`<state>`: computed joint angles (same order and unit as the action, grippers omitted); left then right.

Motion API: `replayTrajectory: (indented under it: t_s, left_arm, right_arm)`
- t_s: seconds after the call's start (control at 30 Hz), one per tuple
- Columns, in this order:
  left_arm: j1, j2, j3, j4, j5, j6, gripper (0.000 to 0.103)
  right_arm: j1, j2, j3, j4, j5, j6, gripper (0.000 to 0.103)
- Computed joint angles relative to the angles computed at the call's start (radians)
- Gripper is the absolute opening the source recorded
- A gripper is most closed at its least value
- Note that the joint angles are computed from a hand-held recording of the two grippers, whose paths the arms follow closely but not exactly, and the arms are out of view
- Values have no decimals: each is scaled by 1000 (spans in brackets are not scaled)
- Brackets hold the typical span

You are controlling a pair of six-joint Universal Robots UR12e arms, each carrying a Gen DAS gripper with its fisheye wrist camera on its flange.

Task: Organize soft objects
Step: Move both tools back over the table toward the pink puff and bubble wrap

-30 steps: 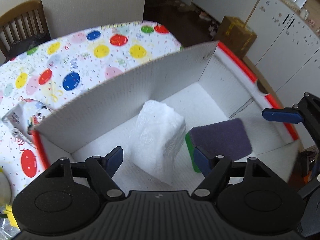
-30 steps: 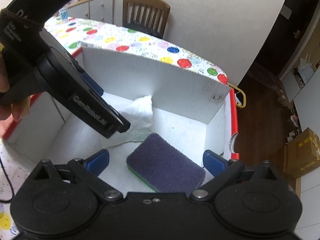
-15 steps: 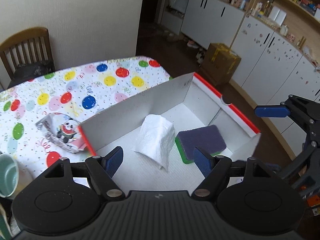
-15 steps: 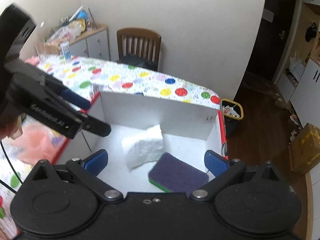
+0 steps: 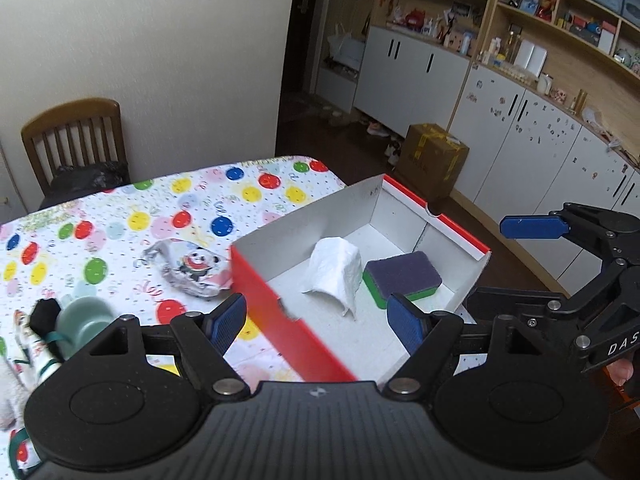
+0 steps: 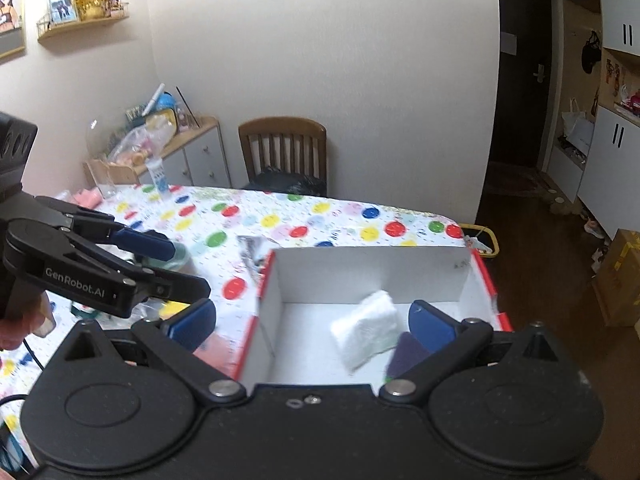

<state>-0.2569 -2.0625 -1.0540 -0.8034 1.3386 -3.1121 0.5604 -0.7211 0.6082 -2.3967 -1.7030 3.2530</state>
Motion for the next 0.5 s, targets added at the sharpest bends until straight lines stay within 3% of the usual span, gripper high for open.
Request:
replayTrajectory:
  t_s: [0.23,0.33,0.5]
  left_arm:
    - [41,86,-136,76,-9,18,77]
    - [63,119,-194,115,-6,6,85]
    - [96,160,-266,133,4,10,87]
  right_arm:
    - [38,16,-23,-12,-20,41,103]
    - [55,31,-48,6,-27,48,103]
    - [78,68,-106,54,-32,72,103]
